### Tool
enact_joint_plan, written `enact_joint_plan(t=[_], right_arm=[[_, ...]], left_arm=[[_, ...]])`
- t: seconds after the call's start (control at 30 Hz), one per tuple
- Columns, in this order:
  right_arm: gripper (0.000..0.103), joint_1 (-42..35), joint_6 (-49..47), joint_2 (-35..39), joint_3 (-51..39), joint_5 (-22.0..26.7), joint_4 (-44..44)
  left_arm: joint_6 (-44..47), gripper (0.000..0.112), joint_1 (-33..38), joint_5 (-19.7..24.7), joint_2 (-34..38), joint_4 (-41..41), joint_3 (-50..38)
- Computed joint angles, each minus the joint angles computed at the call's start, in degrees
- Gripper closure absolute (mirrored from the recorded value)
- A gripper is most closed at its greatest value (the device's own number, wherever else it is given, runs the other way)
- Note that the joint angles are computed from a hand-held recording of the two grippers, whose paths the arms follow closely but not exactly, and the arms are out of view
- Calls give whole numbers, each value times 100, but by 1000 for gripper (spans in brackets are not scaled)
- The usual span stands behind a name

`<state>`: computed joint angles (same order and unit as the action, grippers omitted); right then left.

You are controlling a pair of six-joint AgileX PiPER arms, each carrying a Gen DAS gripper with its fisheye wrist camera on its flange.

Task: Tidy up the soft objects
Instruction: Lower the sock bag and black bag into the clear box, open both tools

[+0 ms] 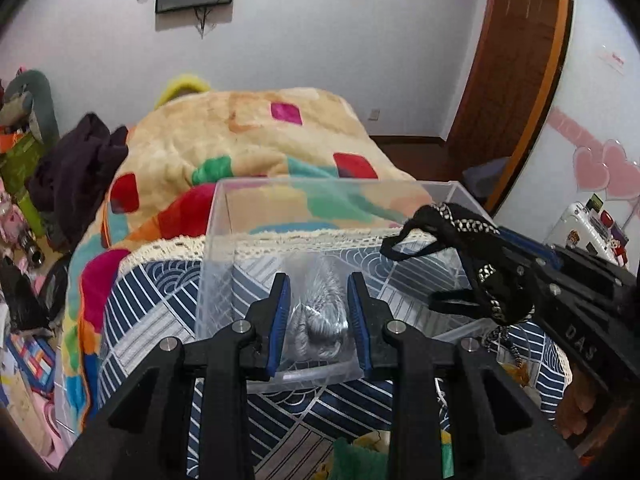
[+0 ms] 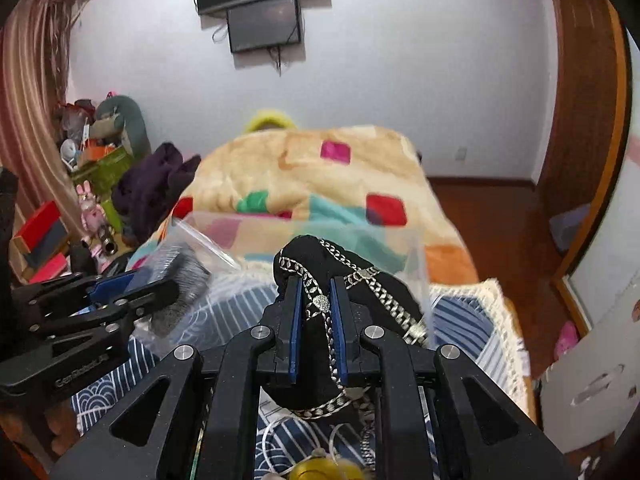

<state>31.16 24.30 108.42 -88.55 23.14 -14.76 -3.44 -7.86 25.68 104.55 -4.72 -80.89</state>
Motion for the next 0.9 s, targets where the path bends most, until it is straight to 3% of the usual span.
enact_joint_plan(t=[0.13,0.33,0.5,0.63,0.8,0.9], right_arm=[[88,15,-263,26,-17,152,119],[83,-100,-756,-3,-52,243,620],[54,-154,-744,-143,59,207,713],[41,-145,-407,-443,403,-51,397],[22,-94,299,-998,1017,-505,-353],[19,-15,830,-1241,1271,-645,-974]], left_arm=[[491,83,128,8,51,-612,47],[489,81,148,-157,-152,-585,256],[436,73,150,-349,-497,-534,531],[230,50,70,-660,-872,-195,894],[313,41,18,-863,-1299,-182,1321],[690,35,34,-914,-1513,-589,1555]])
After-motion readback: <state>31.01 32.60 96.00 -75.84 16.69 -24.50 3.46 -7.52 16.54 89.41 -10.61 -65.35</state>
